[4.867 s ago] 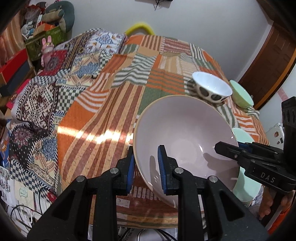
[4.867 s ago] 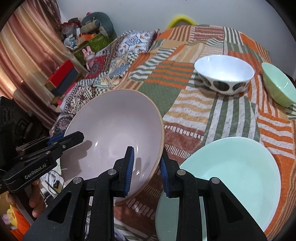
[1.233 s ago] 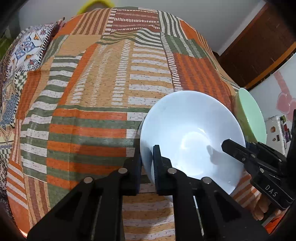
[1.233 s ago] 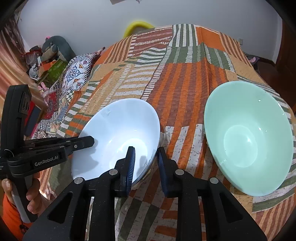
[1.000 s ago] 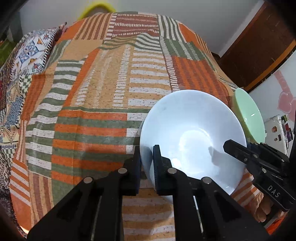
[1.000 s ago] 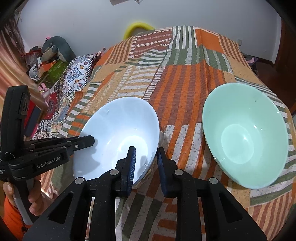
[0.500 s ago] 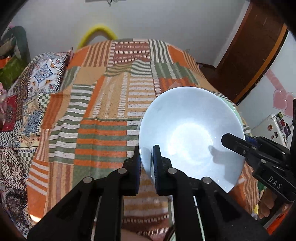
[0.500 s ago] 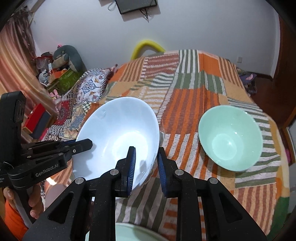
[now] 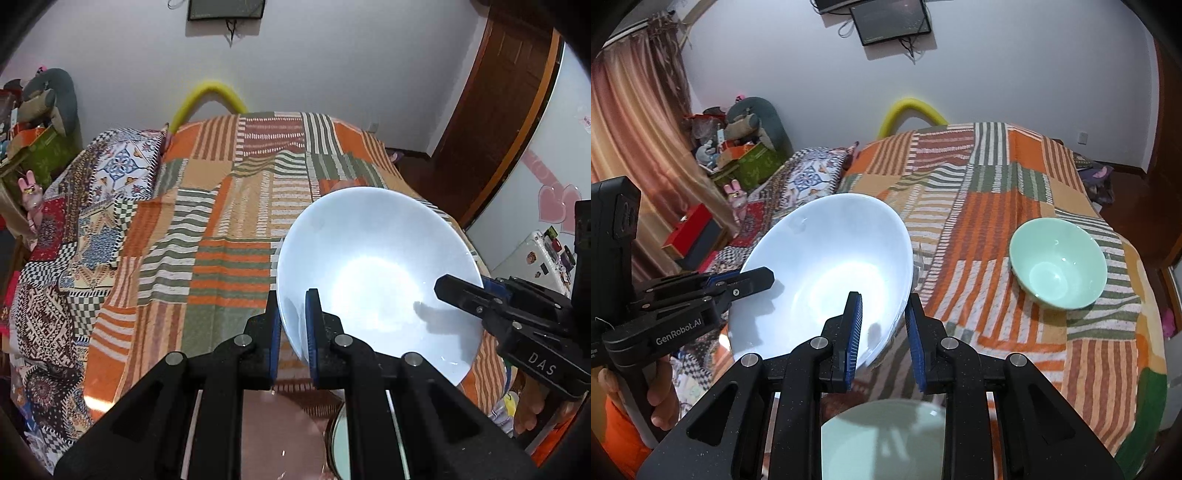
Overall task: Organize plates and bowls
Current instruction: 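Lift the white bowl with both grippers and carry it over the pink bowl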
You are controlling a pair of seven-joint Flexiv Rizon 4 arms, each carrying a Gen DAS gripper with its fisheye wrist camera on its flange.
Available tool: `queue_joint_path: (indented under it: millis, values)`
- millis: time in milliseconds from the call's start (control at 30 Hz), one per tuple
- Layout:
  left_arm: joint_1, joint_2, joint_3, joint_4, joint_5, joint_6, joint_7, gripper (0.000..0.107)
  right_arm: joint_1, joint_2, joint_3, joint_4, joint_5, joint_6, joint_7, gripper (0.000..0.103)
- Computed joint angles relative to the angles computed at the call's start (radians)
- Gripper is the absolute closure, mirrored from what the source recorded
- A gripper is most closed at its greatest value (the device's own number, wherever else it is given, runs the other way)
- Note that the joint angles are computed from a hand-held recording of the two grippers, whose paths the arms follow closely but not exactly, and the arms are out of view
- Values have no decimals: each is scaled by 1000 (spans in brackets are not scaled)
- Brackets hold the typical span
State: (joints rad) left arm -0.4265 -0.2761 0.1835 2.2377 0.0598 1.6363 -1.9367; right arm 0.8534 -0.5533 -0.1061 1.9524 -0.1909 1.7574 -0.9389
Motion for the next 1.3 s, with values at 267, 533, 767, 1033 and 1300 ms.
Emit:
queue_joint_path:
  millis: [267, 533, 767, 1033, 1300]
  values:
    - [-179, 78, 217, 46, 181, -7, -179, 96, 43, 24, 2, 42, 30, 50, -32, 81]
    - [-251, 150, 330, 52, 448, -58, -424, 96, 100, 31, 0, 67, 79, 76, -74, 80]
    - [-208, 184, 318, 82, 606, -79, -566, 96, 112, 18, 27, 64, 92, 65, -89, 80]
    - [-104, 190, 251, 127, 670, -89, -618, 96, 156, -10, 15, 49, 82, 40, -74, 79]
    - [31, 175, 169, 179, 675, -51, -628, 96, 127, -47, 62, 16, 33, 1, -48, 79]
